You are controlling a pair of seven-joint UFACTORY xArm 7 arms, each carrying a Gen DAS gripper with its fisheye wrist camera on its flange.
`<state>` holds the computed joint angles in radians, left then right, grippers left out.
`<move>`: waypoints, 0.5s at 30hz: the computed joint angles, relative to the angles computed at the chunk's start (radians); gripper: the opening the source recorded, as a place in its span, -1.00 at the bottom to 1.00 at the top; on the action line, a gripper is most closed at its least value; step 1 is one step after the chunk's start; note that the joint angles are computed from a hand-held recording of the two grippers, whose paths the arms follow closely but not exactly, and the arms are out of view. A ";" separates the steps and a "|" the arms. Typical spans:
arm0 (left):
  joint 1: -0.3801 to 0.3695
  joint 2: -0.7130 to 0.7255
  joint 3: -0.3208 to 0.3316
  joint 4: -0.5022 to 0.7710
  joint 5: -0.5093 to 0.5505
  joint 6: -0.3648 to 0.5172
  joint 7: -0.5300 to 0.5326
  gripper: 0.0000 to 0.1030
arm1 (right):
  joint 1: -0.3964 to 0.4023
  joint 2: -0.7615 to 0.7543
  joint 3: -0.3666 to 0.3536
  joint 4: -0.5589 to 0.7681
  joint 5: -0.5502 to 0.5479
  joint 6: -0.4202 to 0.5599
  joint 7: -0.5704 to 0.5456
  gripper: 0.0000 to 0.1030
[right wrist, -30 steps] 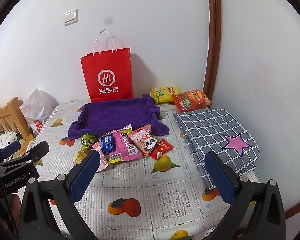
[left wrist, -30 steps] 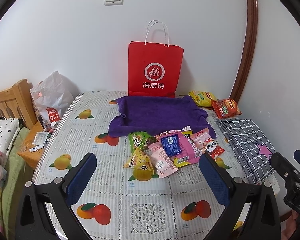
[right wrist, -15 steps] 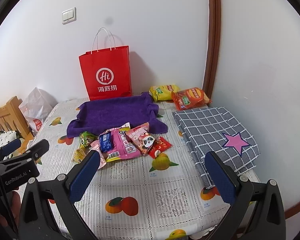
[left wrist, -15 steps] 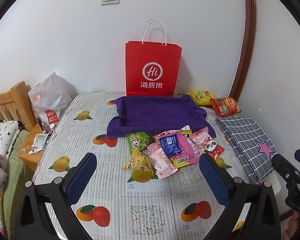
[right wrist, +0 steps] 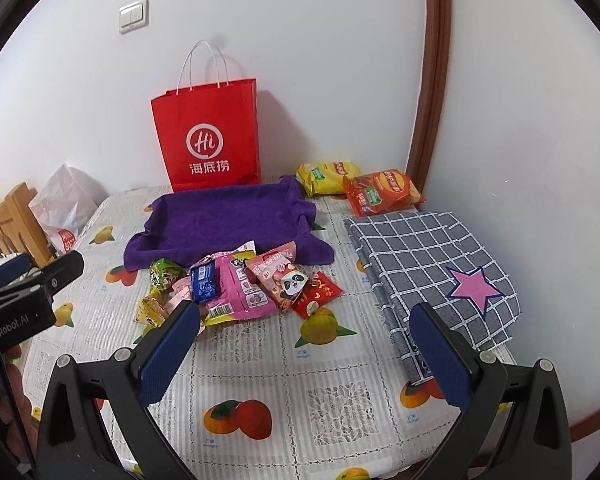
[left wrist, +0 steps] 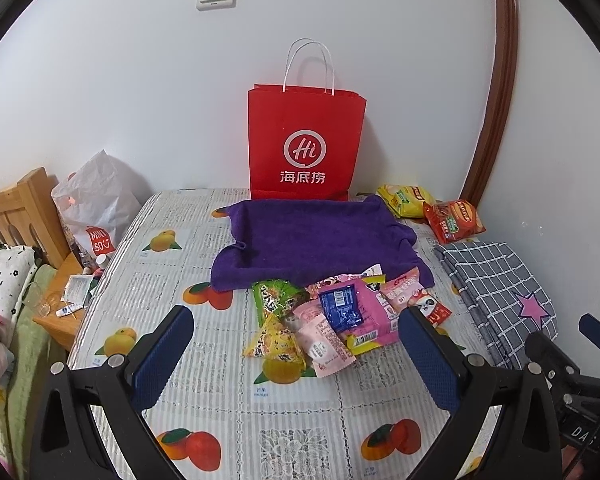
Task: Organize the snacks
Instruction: 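Grasp the yellow triangular bag with the left tool while the right tool approaches the panda packet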
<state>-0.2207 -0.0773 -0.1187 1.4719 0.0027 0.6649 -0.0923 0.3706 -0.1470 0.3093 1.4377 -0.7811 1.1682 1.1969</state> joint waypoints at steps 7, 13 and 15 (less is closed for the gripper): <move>-0.004 0.090 0.002 0.105 0.023 0.039 -0.010 1.00 | -0.002 0.074 -0.032 0.071 0.014 -0.017 -0.043 0.99; -0.011 0.176 0.009 0.202 0.034 0.077 -0.017 1.00 | 0.045 0.177 -0.068 0.194 -0.047 0.062 -0.095 0.99; -0.014 0.203 0.013 0.233 0.040 0.087 -0.023 1.00 | 0.058 0.193 -0.088 0.206 -0.056 0.052 -0.102 0.99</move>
<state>-0.2350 0.1255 -0.1058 1.7046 0.0428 0.7517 -0.1150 0.4288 0.0458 0.2211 1.6435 -0.8369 1.2204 1.0947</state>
